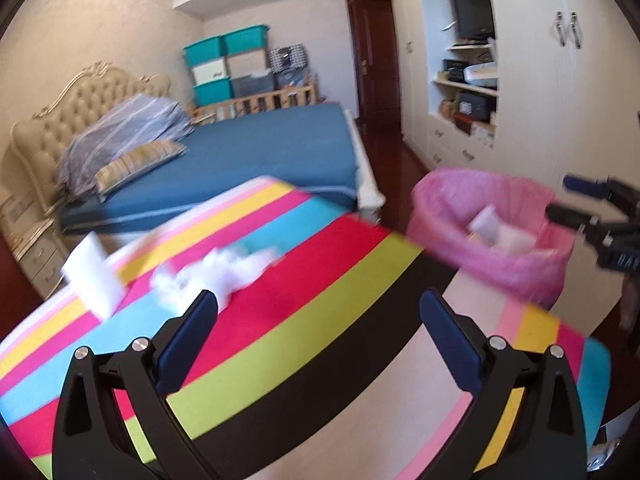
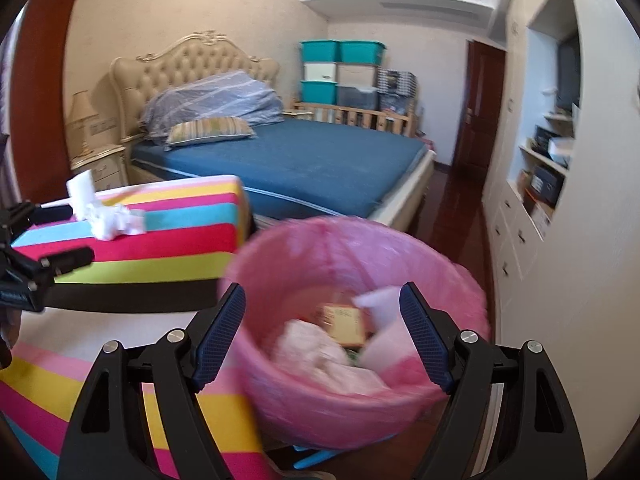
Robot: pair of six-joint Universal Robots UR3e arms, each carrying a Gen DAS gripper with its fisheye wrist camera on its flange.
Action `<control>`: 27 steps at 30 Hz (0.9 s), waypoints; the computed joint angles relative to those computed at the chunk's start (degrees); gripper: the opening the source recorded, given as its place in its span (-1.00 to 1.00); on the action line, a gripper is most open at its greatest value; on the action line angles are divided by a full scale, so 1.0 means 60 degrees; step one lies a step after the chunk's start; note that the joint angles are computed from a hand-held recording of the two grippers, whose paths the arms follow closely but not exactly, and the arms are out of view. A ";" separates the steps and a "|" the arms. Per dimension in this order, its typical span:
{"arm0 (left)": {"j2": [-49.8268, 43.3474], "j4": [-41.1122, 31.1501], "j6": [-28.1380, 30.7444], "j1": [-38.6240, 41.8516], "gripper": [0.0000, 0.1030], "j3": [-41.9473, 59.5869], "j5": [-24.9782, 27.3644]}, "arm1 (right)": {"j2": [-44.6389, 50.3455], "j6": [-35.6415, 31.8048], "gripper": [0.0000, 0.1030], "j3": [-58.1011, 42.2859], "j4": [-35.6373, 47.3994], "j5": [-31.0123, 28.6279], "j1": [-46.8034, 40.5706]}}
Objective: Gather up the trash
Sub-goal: 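Move both tools back over the table toward the wipe and foam block, then grasp the crumpled white tissue wipe with the right tool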
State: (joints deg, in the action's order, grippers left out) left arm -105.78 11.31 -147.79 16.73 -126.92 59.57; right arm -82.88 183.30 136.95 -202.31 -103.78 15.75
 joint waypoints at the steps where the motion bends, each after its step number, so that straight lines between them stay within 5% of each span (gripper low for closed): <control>1: 0.0168 0.0040 0.0242 0.0436 0.91 -0.0322 -0.0183 | 0.0140 0.0012 0.49 -0.0279 0.0123 -0.0150 0.0283; 7: 0.0429 0.1186 0.1670 0.2509 0.91 -0.1432 -0.0438 | 0.1554 0.0317 0.53 -0.2687 0.1398 -0.0803 0.2016; 11: 0.0398 0.0559 0.1941 0.3511 0.91 -0.1129 -0.0654 | 0.2650 0.0820 0.53 -0.4579 0.2745 -0.0821 0.2731; 18: -0.0387 -0.0458 0.1342 0.4605 0.91 0.0149 -0.0527 | 0.4957 0.1230 0.55 -0.8692 0.5174 -0.0504 0.3677; 27: -0.0409 -0.0259 0.0501 0.5682 0.91 0.0283 -0.0860 | 0.8592 0.2057 0.54 -1.5500 0.8983 -0.0524 0.4266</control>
State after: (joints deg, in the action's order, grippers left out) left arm -108.23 9.75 -144.79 50.82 -125.23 54.41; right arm -31.33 195.64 43.95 -148.41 -106.93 41.35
